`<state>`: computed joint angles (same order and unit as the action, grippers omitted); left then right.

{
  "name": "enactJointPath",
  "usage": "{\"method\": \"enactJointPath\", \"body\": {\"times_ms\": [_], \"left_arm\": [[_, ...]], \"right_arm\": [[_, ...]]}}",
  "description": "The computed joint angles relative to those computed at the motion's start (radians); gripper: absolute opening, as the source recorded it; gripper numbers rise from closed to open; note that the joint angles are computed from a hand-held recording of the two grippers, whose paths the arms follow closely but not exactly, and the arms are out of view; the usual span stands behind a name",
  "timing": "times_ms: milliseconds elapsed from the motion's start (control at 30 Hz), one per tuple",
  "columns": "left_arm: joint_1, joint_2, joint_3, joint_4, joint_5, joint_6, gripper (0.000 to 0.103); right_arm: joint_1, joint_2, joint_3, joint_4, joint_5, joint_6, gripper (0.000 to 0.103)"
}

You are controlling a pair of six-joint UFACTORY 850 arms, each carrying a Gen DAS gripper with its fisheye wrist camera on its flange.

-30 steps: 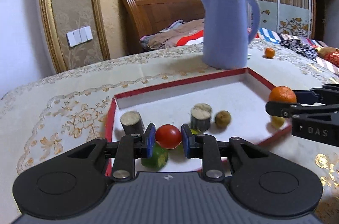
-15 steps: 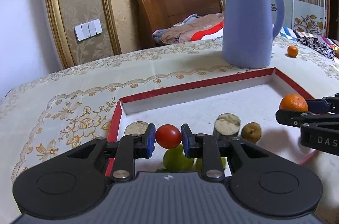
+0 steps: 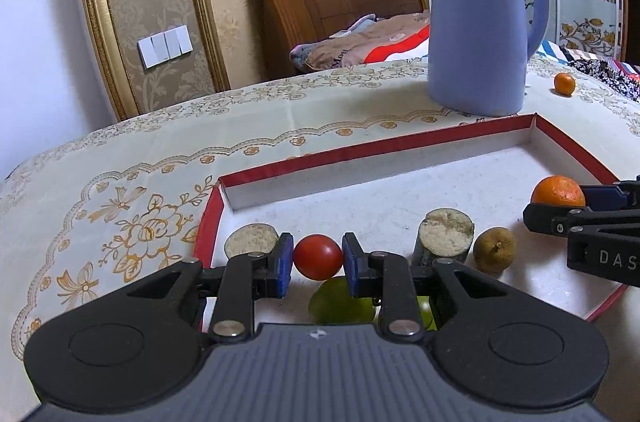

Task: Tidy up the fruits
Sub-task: 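Lower the red tomato into the tray with the left gripper while the right lowers the orange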

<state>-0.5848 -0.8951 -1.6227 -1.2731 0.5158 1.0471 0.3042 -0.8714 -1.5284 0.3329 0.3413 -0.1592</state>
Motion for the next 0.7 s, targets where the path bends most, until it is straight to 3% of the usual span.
{"method": "enactJointPath", "body": {"times_ms": [700], "left_arm": [[0.006, -0.008, -0.009, 0.007, -0.008, -0.012, 0.025]], "right_arm": [[0.003, -0.012, -0.017, 0.038, -0.014, -0.028, 0.041]]}}
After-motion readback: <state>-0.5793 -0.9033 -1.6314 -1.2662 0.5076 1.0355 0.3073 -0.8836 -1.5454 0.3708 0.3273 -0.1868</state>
